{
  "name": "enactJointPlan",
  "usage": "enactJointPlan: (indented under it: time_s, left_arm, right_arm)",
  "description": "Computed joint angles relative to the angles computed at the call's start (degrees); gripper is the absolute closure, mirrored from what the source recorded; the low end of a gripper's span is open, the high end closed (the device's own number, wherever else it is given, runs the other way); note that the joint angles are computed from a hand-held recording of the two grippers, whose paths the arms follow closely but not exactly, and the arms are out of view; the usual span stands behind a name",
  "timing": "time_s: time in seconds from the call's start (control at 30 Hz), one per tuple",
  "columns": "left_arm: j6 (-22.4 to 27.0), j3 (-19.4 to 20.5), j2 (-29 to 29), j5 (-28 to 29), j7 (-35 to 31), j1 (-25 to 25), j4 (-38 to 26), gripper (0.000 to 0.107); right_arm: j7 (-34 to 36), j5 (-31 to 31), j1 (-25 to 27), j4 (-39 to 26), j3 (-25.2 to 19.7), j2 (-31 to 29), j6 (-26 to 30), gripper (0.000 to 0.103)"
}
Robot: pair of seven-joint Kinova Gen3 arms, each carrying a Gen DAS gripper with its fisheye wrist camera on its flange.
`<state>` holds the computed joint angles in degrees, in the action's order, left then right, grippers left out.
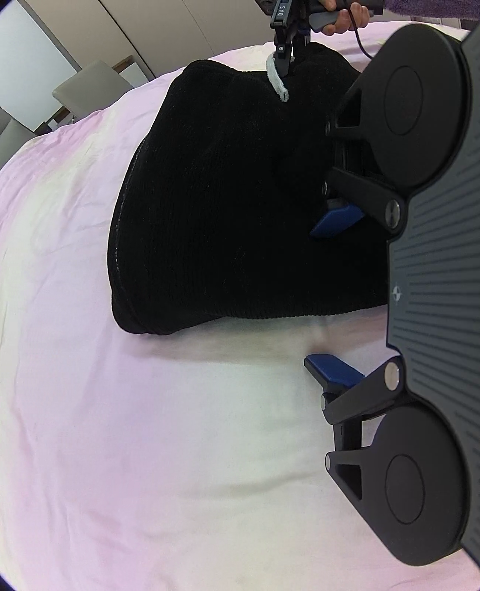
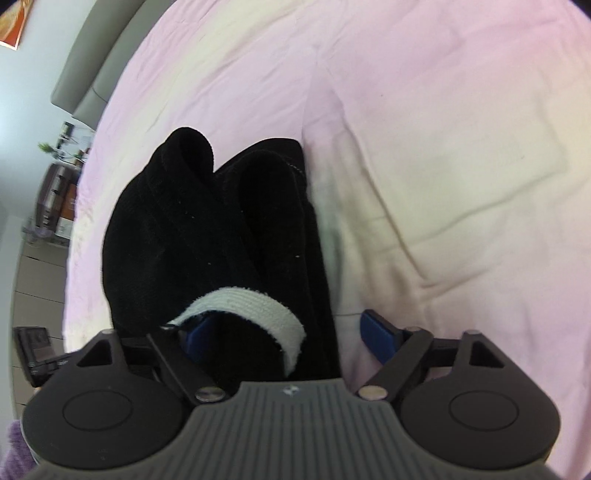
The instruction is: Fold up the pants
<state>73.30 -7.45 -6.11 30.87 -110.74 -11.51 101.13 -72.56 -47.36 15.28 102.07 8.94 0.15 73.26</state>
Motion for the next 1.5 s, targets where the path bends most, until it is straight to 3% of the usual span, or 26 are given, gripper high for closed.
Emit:
enactJointPlan:
  time_s: [0.03, 0.13, 0.27, 0.4, 0.53, 0.73, 1.13, 1.37, 1.5]
  left_arm:
    - [0.12, 0.07, 0.11, 0.05, -0.19, 0.1, -0.12, 0.034]
    - [0.85, -0.07, 1.13, 1.33, 1.4, 0.39, -0.6, 0.056]
    - [-0.96, 2.57, -0.1, -2.13, 4.35, 1.77, -1.22, 0.064]
    - [-3.89, 4.54, -1.98, -5.65, 8.17, 4.16, -1.25, 0.078]
    - [-5.76, 6.78, -4.28, -11.4, 12.57, 7.25, -2.1, 0.085]
    - [-4.34, 5.79, -6.56, -12.88, 15.14, 9.55, -4.27, 0.088]
    - [8.57, 1.94, -11.99, -16.39, 12.68, 10.31, -15.45, 0.089]
    - [18.41, -6.89, -16.04, -19.35, 4.53, 8.78, -23.96, 0.089]
    - [24.2, -11.34, -16.94, -22.26, -0.27, 8.05, -29.47, 0.089]
  right_arm:
    - [1.23, -2.09, 0.57, 0.64, 0.59, 0.65, 0.86, 0.037]
    - [3.49, -5.42, 1.48, 2.59, 0.57, 1.49, 0.69, 0.039]
    - [3.67, -5.24, 0.97, 3.95, -0.52, 0.45, -1.14, 0.038]
    - [1.72, -2.89, -0.86, 3.82, -1.0, -2.36, -3.43, 0.047]
    - [-2.52, 2.2, -4.02, 2.56, -1.92, -5.76, -6.52, 0.053]
    - [-8.98, 7.62, -8.38, -0.02, -1.67, -10.52, -7.87, 0.059]
    - [-24.18, 14.26, -16.84, -8.57, -3.63, -19.07, -2.49, 0.063]
    - [-35.63, 16.26, -22.11, -13.26, -12.14, -21.71, -6.16, 0.063]
    - [-41.99, 17.56, -25.14, -14.93, -19.15, -21.09, -11.23, 0.063]
